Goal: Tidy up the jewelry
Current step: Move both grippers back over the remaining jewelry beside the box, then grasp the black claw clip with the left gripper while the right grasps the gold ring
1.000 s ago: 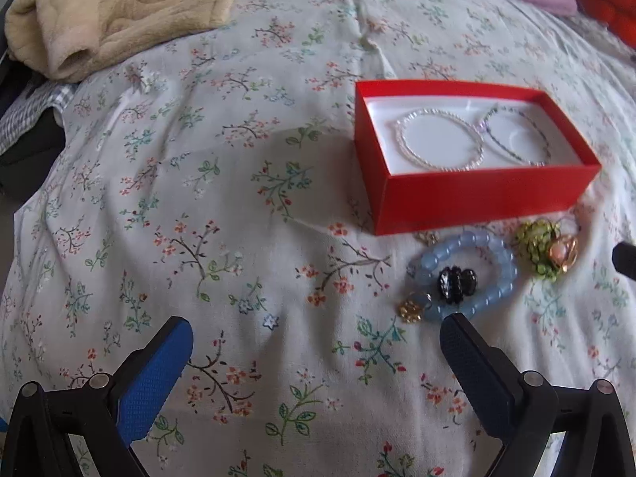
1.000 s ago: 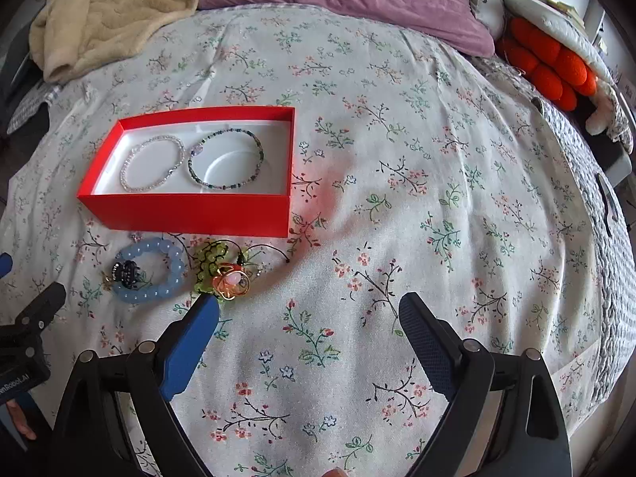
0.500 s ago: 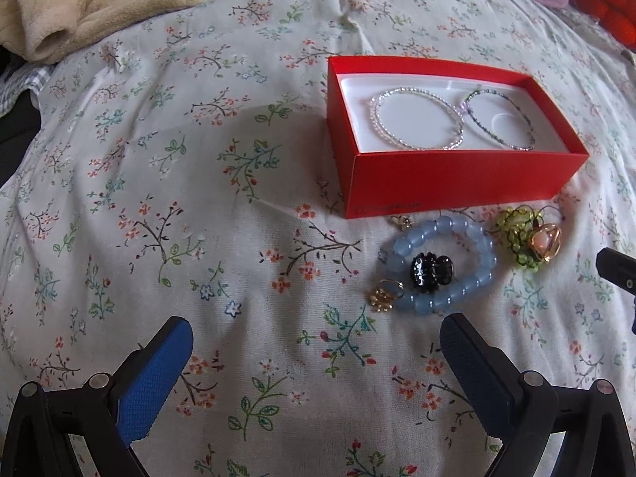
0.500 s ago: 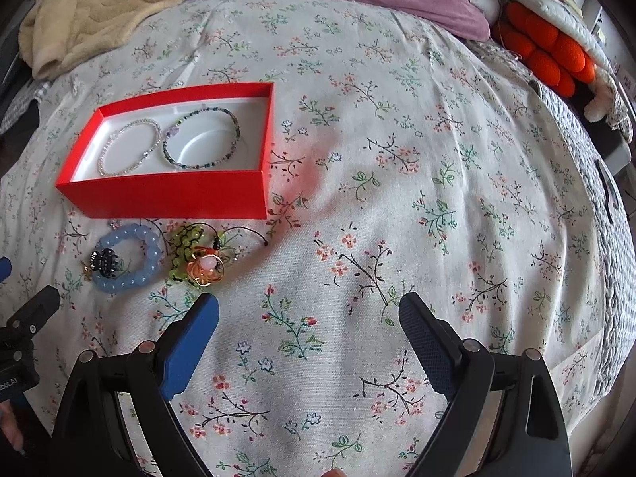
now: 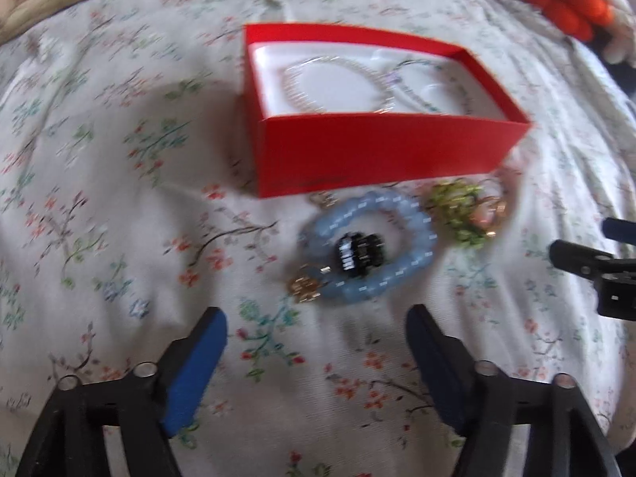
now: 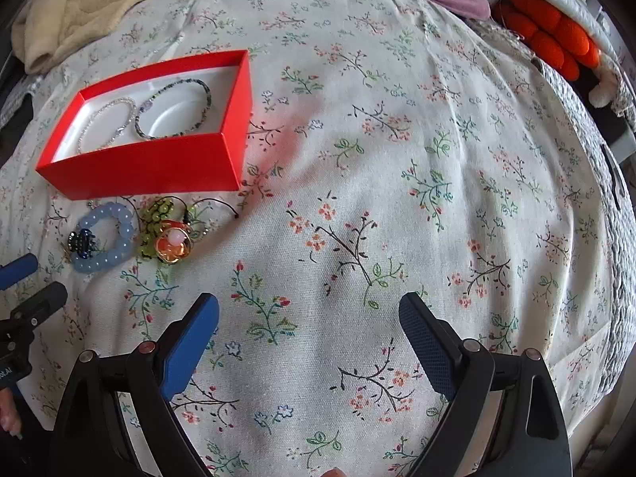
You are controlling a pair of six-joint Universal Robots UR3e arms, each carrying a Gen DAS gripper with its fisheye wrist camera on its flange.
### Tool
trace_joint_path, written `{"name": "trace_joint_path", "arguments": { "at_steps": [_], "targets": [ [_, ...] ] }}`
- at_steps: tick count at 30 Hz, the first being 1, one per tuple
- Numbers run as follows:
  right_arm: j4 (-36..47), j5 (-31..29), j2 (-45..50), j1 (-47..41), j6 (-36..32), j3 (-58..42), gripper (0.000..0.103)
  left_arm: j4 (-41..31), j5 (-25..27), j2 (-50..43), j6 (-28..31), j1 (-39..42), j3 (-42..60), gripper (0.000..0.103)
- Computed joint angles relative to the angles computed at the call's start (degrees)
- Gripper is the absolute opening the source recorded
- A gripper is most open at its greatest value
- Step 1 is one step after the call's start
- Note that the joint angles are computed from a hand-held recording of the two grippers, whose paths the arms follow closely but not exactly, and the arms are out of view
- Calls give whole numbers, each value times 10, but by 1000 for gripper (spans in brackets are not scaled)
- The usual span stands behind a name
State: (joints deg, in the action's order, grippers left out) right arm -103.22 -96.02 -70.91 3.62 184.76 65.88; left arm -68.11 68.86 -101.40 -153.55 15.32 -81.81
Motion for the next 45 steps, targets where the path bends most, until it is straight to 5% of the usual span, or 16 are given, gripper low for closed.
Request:
{"name": "trace_joint_path", "arguments": {
  "at_steps": [8,30,38,40,45],
  "targets": [
    [7,29,-5,-18,0,10,94,12,-57,11,37,-7,-4,41],
    [26,62,28,-23,12,-38,94,60,36,-67,-1,-64,53,19],
    [27,178,41,-53,18,-55,93,13,-13,-43,14,-23,62,18],
    [32,206,51,-58,24,-67,91,-2,-26,-37,17,-9,66,18],
    [40,229,92,-44,46,-112,68,-15,-39,-32,17,10,73,18]
  ]
}}
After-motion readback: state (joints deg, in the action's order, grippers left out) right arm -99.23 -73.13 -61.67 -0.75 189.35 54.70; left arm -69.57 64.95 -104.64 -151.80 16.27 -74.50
